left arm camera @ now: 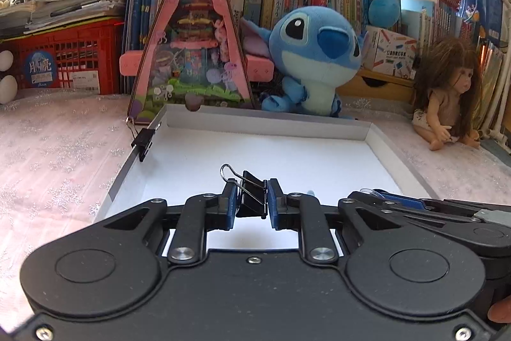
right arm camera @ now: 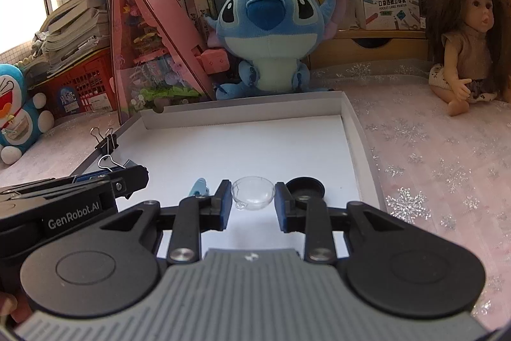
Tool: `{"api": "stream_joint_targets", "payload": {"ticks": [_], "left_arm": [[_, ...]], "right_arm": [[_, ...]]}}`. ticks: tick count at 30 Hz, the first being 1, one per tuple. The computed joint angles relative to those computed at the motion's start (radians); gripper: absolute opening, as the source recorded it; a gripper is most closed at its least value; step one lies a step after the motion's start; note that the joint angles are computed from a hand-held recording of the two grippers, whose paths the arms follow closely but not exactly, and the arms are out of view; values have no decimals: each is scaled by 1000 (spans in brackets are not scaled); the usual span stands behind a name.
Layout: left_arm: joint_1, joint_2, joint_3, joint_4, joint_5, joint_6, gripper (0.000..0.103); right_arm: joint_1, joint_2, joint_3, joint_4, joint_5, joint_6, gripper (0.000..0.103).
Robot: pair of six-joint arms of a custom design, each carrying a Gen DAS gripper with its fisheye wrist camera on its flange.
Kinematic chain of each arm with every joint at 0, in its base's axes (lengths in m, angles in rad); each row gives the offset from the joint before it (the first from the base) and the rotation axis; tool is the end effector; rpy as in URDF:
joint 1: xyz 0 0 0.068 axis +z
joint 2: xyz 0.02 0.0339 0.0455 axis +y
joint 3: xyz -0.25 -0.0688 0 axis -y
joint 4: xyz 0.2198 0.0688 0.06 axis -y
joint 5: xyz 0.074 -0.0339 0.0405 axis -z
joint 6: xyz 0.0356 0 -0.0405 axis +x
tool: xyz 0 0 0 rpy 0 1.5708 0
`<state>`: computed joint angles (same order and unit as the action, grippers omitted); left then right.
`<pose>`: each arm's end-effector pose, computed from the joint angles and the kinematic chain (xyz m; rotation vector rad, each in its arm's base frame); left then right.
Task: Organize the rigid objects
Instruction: 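Carry the binder clip in the left gripper into the tray while the right carries the cup, then open the left gripper to drop the binder clip while the right gripper releases the cup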
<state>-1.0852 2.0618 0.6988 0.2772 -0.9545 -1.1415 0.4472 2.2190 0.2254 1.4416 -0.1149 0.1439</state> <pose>0.1592 -0.2394 0.0476 -0.3262 2.0822 0.0135 0.2043 0.1025 0.0304 -0.3938 2.1188 0.4689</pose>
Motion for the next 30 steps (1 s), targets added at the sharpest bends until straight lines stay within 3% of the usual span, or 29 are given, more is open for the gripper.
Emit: {"api": "stream_joint_targets", "payload": {"ticks": [19, 24, 27, 30], "left_arm": [[35, 68, 48, -4, 50, 17, 19], [31, 61, 54, -26, 52, 15, 19], [24, 57, 59, -49, 43, 3, 20], [10, 45, 56, -79, 31, -21, 31]], "right_arm": [[28, -32, 51, -135, 38, -37, 34], [26, -37, 46, -133, 32, -31, 39], [24, -43, 35, -125, 28, -30, 49], [23, -56, 18, -114, 31, -36, 54]]}}
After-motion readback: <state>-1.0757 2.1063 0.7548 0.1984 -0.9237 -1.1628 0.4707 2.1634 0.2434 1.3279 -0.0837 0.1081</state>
